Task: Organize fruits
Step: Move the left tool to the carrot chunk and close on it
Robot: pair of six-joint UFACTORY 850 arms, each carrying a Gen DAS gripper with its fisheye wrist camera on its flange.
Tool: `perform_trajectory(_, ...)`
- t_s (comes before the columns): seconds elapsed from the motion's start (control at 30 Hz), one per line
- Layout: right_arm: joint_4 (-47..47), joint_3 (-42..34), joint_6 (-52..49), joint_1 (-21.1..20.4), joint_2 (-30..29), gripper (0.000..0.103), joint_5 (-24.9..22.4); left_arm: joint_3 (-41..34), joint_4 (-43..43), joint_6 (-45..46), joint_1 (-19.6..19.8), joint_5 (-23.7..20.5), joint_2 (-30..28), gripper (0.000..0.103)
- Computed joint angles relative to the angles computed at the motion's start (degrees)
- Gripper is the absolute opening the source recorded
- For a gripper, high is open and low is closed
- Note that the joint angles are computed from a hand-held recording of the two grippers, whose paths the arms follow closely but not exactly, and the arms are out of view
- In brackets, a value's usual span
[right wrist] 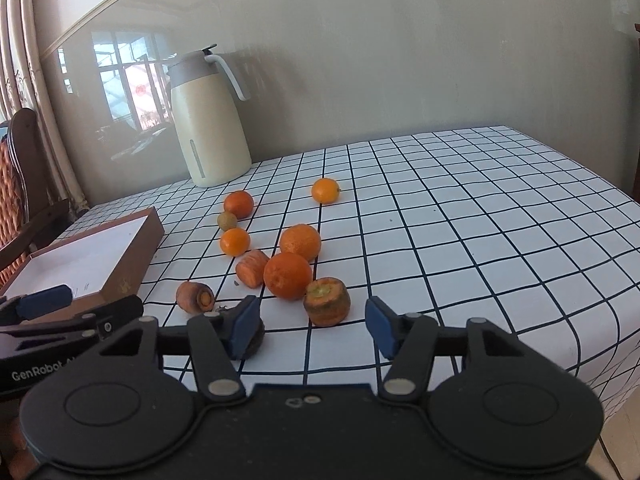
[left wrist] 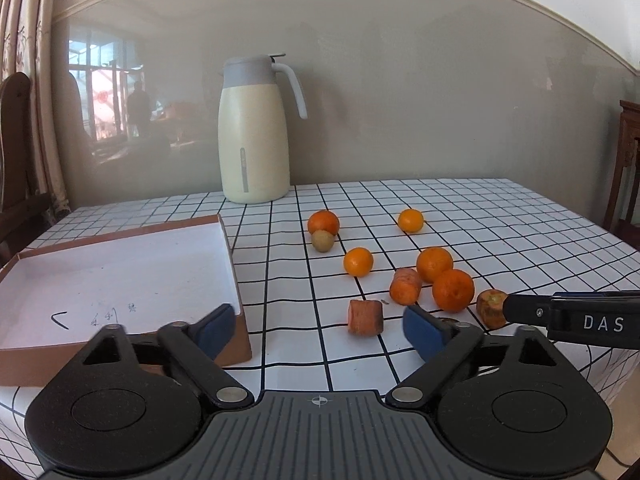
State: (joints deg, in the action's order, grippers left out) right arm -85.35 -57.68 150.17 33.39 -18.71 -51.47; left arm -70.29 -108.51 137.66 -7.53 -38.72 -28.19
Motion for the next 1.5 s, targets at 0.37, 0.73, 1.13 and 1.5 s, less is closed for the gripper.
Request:
perform_trajectory(0.37,1.1,-1.5,-3.4,-2.7,-1.1,0.042,1.5,-3.4,4.6,-3.9,-2.5,1.9,-3.3,0.068)
perform_trajectory(0.73,-0.6,-2.2,-1.7,-4.5,-2.4,0.035,3.8,-6.2,6.0,-7.6,-4.2,4.5,-5.9,0.055)
perform_trajectory(1.13,-1.8,-2.4,1.3,-5.5,-3.4,0.033,5.1,-6.8,6.7,-7.8,-5.3,4.8,-7.0,0.044)
perform_trajectory(1.5,-1.9,-1.7,1.1,-4.9,-3.3,0.029,5.0,-6.7,5.5,-6.3,-5.5,4.9,-7.1,0.044)
